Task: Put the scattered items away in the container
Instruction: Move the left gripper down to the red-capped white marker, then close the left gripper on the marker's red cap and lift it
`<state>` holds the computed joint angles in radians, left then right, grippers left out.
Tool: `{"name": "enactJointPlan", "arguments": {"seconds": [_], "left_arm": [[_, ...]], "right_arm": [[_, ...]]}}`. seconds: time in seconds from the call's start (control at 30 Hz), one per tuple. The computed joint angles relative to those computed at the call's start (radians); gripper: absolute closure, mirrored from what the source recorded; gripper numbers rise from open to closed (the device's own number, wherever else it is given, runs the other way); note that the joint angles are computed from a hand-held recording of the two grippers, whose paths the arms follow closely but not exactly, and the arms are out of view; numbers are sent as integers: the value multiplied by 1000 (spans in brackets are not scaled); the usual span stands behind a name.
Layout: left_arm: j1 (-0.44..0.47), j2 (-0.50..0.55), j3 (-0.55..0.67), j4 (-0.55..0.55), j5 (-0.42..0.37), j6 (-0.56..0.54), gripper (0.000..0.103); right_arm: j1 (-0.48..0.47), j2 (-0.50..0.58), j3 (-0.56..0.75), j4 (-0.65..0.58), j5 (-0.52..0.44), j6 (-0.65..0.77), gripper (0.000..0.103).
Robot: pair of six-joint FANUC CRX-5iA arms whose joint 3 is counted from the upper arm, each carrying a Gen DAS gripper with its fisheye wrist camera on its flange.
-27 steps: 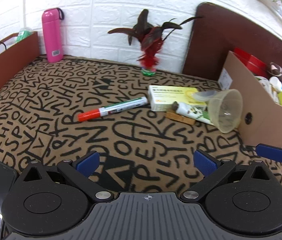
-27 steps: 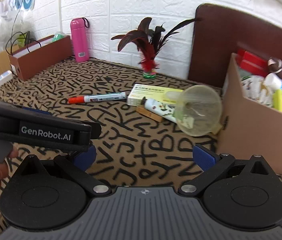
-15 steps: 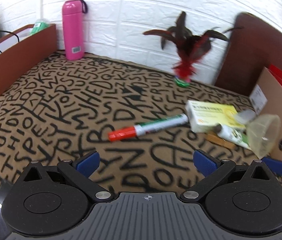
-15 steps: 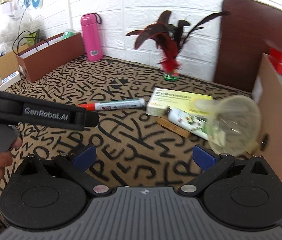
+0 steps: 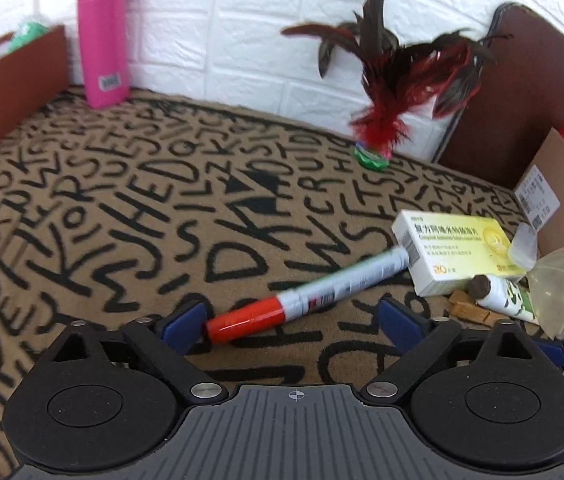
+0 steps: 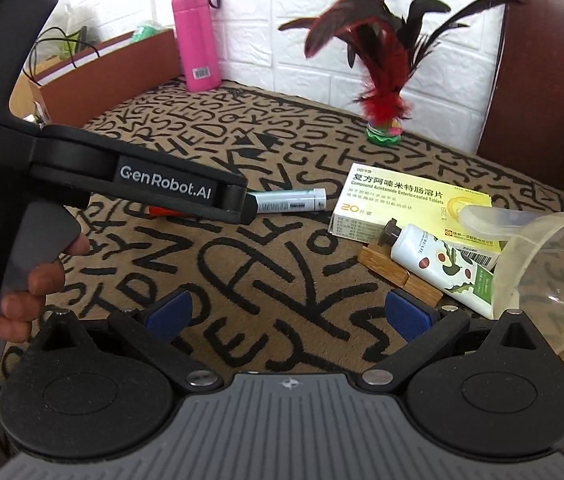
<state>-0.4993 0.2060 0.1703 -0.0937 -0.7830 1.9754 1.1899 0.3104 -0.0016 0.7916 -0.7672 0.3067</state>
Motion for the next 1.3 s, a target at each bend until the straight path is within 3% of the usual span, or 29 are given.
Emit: {"name": "enactJointPlan", "arguments": {"seconds": [0.13, 0.2, 0.27, 0.37, 0.5, 0.6, 0.67, 0.7, 0.73, 0.77, 0.87, 1.3], "left_arm": [[-22, 0, 7, -74, 6, 14, 23], [-31, 6, 25, -107, -15, 26, 37], [-30, 7, 31, -105, -21, 26, 44], [-27, 0, 35, -96, -26, 24, 42], [-20, -23, 6, -64, 34, -18, 22], [-10, 13, 25, 11, 21, -103, 26], [-23, 44, 59, -13, -19, -107, 37], [-44, 47, 75, -78, -32, -79, 51], [-58, 46, 83, -114, -42, -70, 58], [-60, 42, 79, -109, -43, -80, 79], [-48, 21, 45, -58, -32, -109, 93], [-129, -175, -174, -65, -22, -70, 93]], "right_arm": [[-11, 15, 17, -31, -4, 24, 1], [-15, 21, 21, -43, -7, 32, 1], [-15, 21, 14, -28, -3, 20, 1], [-17, 17, 10, -30, 2, 18, 1], [-17, 5, -5, -27, 6, -9, 1], [-18, -1, -12, -25, 6, -24, 1], [-17, -3, -12, -28, 4, -24, 1], [-16, -6, -13, -32, 3, -23, 1], [-15, -9, -15, -34, 2, -25, 1], [-15, -13, -19, -32, 1, -29, 1], [-11, -21, -26, -35, -17, -42, 1], [34, -103, -107, 33, -51, -167, 1]]}}
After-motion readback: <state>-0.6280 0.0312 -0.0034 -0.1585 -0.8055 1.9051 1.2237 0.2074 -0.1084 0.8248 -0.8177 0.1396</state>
